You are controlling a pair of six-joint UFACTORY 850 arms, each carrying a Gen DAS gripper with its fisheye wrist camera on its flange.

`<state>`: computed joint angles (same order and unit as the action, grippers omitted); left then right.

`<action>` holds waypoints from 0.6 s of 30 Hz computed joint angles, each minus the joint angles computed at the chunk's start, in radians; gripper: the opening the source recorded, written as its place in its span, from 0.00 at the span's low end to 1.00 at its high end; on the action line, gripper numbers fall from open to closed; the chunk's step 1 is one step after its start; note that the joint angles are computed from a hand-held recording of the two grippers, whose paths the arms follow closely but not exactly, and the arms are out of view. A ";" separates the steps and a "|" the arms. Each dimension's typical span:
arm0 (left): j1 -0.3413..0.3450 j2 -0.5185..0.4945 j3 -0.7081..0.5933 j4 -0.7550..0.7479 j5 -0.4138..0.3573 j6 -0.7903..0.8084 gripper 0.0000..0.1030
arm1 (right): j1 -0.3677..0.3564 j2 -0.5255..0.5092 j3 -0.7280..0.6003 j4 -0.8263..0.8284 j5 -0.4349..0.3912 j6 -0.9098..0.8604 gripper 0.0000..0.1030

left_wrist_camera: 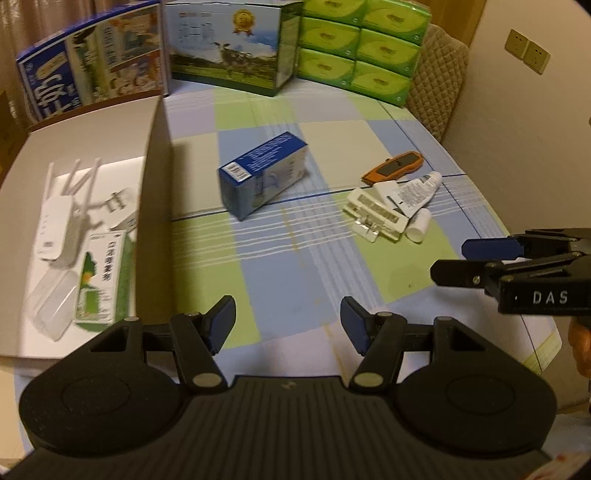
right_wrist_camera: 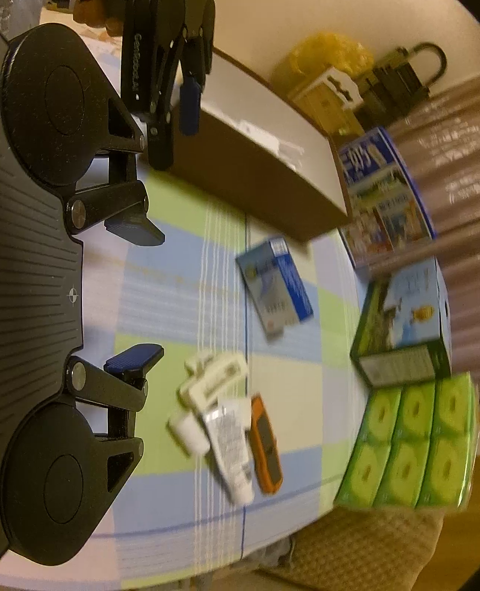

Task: Organize rigid objects
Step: 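Withdraw both grippers from the box toward the blue medicine box, then grasp the blue medicine box with the left gripper and lift it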

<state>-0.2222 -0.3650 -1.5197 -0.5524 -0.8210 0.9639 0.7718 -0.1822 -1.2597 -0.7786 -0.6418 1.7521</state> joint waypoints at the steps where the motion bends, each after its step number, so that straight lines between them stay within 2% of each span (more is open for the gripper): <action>1: -0.005 -0.005 -0.003 0.002 -0.001 -0.003 0.57 | -0.003 0.011 0.015 -0.006 -0.005 0.014 0.54; 10: -0.047 -0.076 -0.069 0.025 0.010 0.007 0.57 | -0.038 0.063 0.106 -0.020 -0.045 0.084 0.54; 18: -0.072 -0.218 -0.247 0.061 0.000 0.057 0.57 | -0.080 0.086 0.165 -0.009 -0.084 0.146 0.54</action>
